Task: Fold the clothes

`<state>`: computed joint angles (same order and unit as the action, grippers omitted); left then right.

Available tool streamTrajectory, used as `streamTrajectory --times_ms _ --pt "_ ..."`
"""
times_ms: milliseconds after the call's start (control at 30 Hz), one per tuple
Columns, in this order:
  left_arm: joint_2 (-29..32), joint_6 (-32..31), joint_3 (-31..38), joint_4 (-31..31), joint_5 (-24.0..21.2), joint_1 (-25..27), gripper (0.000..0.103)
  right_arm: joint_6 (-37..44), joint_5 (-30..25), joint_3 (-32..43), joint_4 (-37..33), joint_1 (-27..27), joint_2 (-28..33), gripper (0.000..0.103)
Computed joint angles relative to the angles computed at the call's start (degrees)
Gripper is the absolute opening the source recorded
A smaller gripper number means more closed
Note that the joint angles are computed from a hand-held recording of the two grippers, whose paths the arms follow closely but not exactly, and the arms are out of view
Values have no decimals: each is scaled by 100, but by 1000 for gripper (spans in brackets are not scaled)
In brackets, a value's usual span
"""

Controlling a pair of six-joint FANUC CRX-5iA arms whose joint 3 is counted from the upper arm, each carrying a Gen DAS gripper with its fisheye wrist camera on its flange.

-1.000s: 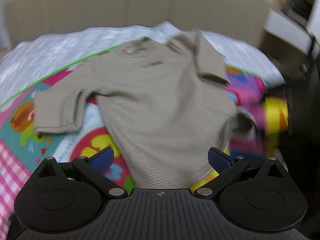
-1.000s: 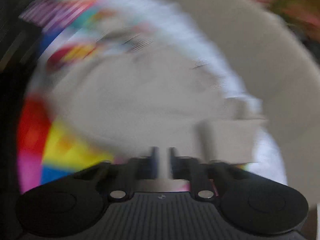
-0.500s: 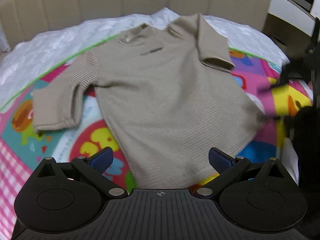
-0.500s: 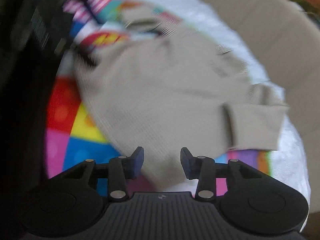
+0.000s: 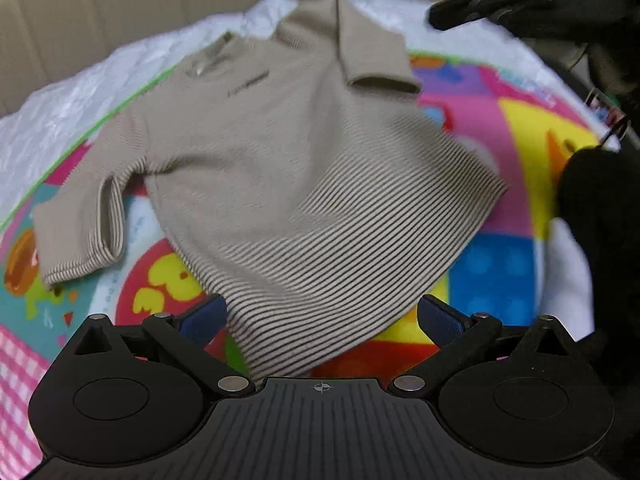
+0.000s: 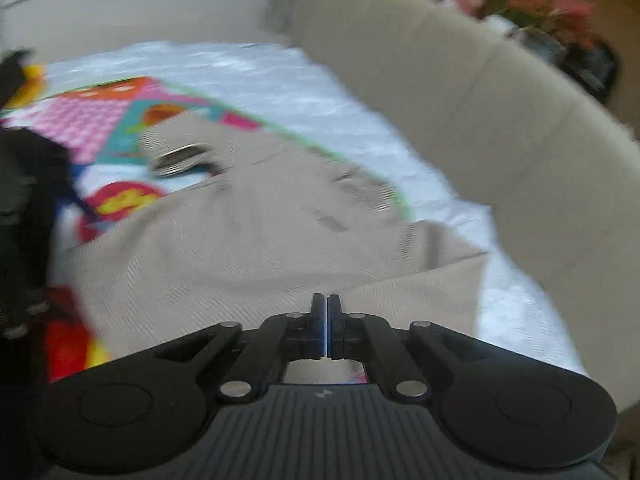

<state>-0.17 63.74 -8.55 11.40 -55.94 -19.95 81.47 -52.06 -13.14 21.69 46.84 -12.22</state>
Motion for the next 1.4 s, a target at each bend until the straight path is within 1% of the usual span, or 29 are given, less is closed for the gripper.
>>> streamTrajectory --times_ms 33,100,233,333,367,400,433,500,533,567,633,700,733,800,867,900,933,967,1000,1033,1067,1100,1133,1167,1200,1233,1300,1367,1400 --pt "4 -7 -32 88 23 33 103 275 -159 -14 -139 109 -38 11" --pt "-30 2 -118 309 94 116 103 872 -456 -106 -464 343 -80 36" --pt "-94 188 -97 210 161 140 103 1452 -796 -347 -529 784 130 37" --pt "-170 147 -92 149 121 152 103 1665 -741 -671 -136 1066 268 41" --pt "-210 65 -115 184 97 167 103 1728 -576 -865 87 1145 227 40" --pt "-249 -16 -136 219 73 181 103 1705 -414 -1044 321 1205 185 18" --pt "-278 -100 -159 260 58 190 103 1494 -252 -1205 619 1233 140 1" --pt "-305 -272 -199 370 30 203 103 724 240 -1455 1310 1089 2 3" --pt "-295 -356 -210 431 15 214 103 272 420 -1407 1467 916 -18 3" --pt "-271 -393 -200 441 2 205 103 -117 537 -1268 1476 714 -16 3" --pt "-188 -323 -124 304 0 137 103 -522 627 -886 1230 337 14 3" --pt "-82 313 82 -378 164 -49 103 -666 581 -610 991 114 13 3" --pt "-16 823 234 -867 251 -159 103 -661 535 -519 874 38 8 3" --pt "158 2129 619 -2002 326 -361 103 -686 383 -485 769 10 -29 4" --pt "322 3239 952 -2770 226 -387 103 -895 379 -630 858 13 -61 6" --pt "366 3615 1072 -3034 176 -373 103 -1061 398 -731 933 36 -72 15" --pt "370 3836 1146 -3211 153 -339 103 -1204 397 -813 969 93 -66 20" --pt "378 4059 1224 -3391 126 -308 103 -1241 408 -871 944 143 -31 34" --pt "390 4278 1304 -3566 95 -276 103 -1277 421 -926 916 192 7 46" --pt "359 4242 1298 -3441 131 -167 103 -1287 398 -992 918 248 26 47" --pt "284 3954 1205 -3016 208 1 103 -1283 316 -1076 1000 331 41 48" --pt "212 3637 1102 -2560 275 177 103 -1280 209 -1122 1105 414 116 52" --pt "122 3180 937 -2002 362 352 103 -1233 80 -1117 1174 458 224 55" --pt "18 2553 700 -1320 449 520 103 -1229 -6 -1142 1297 491 326 57" --pt "-54 1976 512 -790 462 600 103 -1319 10 -1233 1504 497 381 56" --pt "-95 1471 385 -440 422 590 103 -1467 115 -1330 1683 472 368 54" --pt "-124 655 225 -36 324 446 103 -1930 464 -1295 1657 304 250 45" --pt "-118 164 115 47 341 177 103 -2317 791 -1069 1228 75 91 45" --pt "-78 131 125 -113 387 -4 103 -2358 891 -980 1052 -3 37 45"
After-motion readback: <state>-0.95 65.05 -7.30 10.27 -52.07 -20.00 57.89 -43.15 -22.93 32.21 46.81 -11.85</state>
